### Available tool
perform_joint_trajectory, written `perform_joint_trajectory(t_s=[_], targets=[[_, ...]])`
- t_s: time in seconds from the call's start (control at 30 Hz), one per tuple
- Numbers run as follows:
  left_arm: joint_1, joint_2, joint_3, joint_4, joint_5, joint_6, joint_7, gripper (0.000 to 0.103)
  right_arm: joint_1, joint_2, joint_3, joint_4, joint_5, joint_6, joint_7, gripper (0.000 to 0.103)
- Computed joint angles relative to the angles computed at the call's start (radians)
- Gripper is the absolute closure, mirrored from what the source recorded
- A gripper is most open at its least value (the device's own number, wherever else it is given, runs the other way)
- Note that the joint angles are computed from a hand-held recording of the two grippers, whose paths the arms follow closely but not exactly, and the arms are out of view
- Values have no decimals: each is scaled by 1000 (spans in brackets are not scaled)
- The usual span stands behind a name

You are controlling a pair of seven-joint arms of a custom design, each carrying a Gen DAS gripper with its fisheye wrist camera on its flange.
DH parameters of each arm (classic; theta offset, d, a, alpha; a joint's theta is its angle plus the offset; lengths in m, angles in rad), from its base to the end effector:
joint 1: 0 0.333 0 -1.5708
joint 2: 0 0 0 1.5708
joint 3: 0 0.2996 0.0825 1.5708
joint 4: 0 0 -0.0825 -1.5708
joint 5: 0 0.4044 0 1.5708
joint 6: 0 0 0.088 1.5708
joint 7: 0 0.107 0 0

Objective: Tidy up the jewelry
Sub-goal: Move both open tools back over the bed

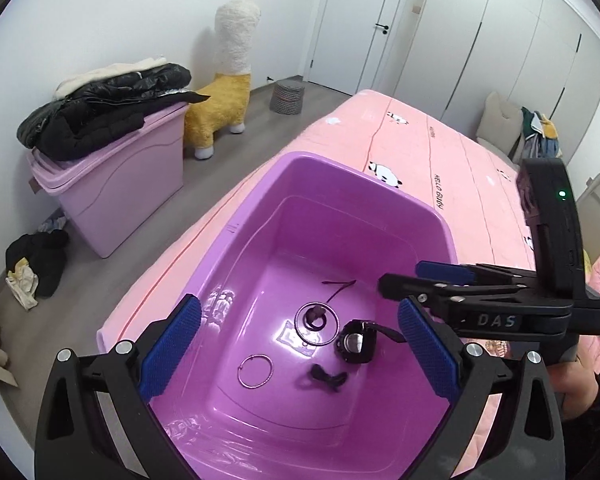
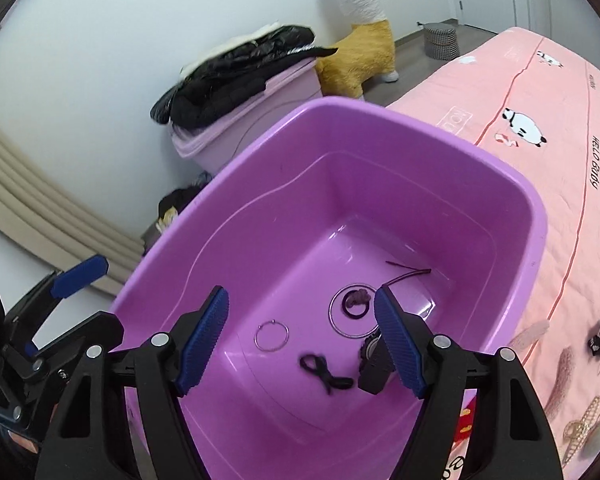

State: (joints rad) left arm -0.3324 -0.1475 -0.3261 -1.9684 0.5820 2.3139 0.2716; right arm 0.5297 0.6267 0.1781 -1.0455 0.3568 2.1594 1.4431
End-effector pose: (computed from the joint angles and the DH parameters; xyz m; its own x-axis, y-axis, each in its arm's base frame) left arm 0.4601 -0.3541 0.5676 0.2639 -0.9485 0.1754 -0.7008 -0.3135 -0.6408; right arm 0.6128 0.4825 0.5239 0.6357 -0.6682 -0.3864 -0.7590 -0.4500 -0.4705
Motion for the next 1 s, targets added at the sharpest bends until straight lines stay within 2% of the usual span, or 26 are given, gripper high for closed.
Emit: perform_joint_trajectory(t_s=[0.23, 0.47, 0.67, 0.77, 1.0], targets=[[-24, 44, -20, 85, 17, -125, -26, 7, -64, -188, 15, -282, 102, 155, -41, 31], [-87, 120, -37, 197, 63, -209, -50, 7, -125, -423, -1, -607, 209, 259, -103, 31], [-173, 241, -41, 337, 112, -254, -44, 7, -153, -652, -45, -909, 279, 336, -143, 31], [-221, 309, -32, 410, 117, -249, -26, 7, -161, -768, -71, -1060, 298, 382, -145, 31], [-351, 479, 10, 614, 137, -287, 14, 7, -209, -1010, -131, -1357, 265, 448, -79, 31]])
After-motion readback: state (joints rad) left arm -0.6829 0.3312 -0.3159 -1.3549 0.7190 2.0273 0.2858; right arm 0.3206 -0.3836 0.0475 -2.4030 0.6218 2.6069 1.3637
